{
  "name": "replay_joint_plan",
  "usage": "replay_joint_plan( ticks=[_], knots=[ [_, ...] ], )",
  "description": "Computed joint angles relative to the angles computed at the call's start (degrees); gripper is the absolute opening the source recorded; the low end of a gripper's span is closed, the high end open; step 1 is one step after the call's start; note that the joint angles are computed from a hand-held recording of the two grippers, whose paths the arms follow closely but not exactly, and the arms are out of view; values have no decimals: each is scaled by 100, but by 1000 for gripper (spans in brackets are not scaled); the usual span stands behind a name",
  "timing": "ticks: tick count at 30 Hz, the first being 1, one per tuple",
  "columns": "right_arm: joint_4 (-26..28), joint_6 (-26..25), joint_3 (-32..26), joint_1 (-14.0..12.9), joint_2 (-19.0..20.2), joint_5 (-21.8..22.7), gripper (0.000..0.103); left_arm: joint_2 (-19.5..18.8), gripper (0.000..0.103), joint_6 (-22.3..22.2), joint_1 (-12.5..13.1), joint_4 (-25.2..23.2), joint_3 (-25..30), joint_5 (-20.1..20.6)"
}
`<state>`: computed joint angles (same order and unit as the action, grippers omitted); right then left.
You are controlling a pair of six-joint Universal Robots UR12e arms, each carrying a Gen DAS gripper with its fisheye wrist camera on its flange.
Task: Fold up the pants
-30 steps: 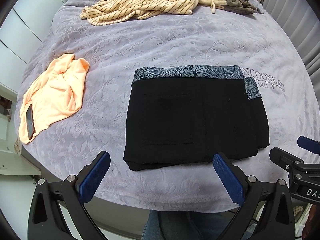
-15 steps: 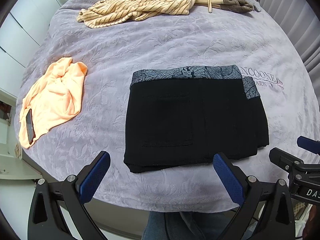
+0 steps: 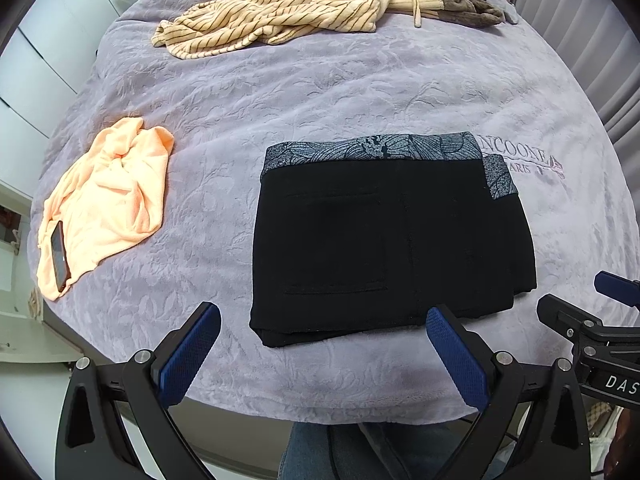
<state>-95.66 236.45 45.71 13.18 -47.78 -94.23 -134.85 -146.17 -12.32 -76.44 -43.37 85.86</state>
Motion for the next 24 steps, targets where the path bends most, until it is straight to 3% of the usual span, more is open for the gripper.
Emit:
replay_joint_plan(
  ticks=[24],
  knots=[
    [32, -30, -5, -6, 4, -18, 95, 11, 103, -9, 3, 45, -42, 42]
  ],
)
